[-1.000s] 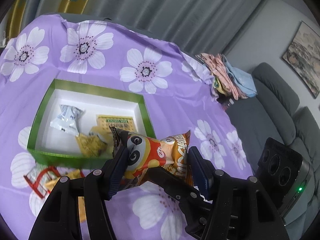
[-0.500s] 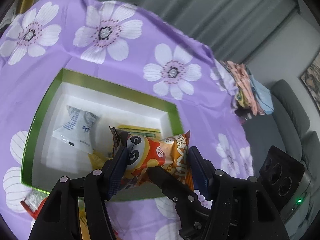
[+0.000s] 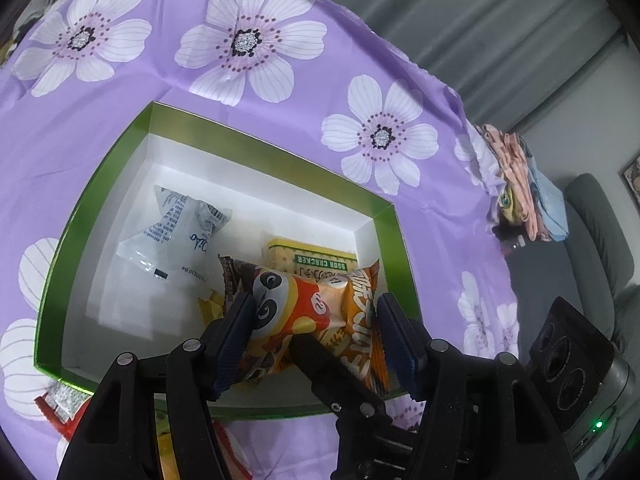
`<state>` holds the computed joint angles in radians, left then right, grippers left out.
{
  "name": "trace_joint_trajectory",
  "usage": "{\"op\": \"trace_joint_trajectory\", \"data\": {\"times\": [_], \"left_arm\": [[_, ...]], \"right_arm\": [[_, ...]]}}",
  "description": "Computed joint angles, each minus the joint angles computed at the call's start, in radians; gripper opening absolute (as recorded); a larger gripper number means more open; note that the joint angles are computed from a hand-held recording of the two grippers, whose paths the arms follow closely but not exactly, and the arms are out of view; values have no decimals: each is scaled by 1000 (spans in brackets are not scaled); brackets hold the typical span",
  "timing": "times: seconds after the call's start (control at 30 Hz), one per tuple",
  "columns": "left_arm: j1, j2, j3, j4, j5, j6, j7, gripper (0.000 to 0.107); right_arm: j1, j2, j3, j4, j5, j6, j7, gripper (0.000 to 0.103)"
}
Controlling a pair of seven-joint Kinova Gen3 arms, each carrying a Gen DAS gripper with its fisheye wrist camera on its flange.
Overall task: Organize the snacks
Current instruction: 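Open both grippers to drop the bag into the box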
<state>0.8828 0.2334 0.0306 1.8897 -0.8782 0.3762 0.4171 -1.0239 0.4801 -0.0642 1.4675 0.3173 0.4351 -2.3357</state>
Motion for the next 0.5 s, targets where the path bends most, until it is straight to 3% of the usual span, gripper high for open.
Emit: {"op": "trace_joint_trajectory", "data": {"times": [0.07,0.13,0.17,0.2,0.33,0.5], "left_arm": [[-5,-7,15,-5,23,26,-15,63],[-2,-18,27,-4,28,55,-16,72],[13,-27,29,-3,11,85,6,80],[18,-33,38,-2,-5,108,24,81],[30,-62,99,-4,-39,220,65,81],[39,-77,194,-34,-37,383,64,82]], "right_arm": [[-14,-13,19,16,10,-10,-24,58],[-63,-27,67,26,52,8,-82,68],[-81,-34,82,30,78,15,-109,69],[-98,-44,94,40,107,18,-137,71],[-171,-87,131,74,238,58,-267,79],[-218,-152,118,124,360,96,-388,82]]}}
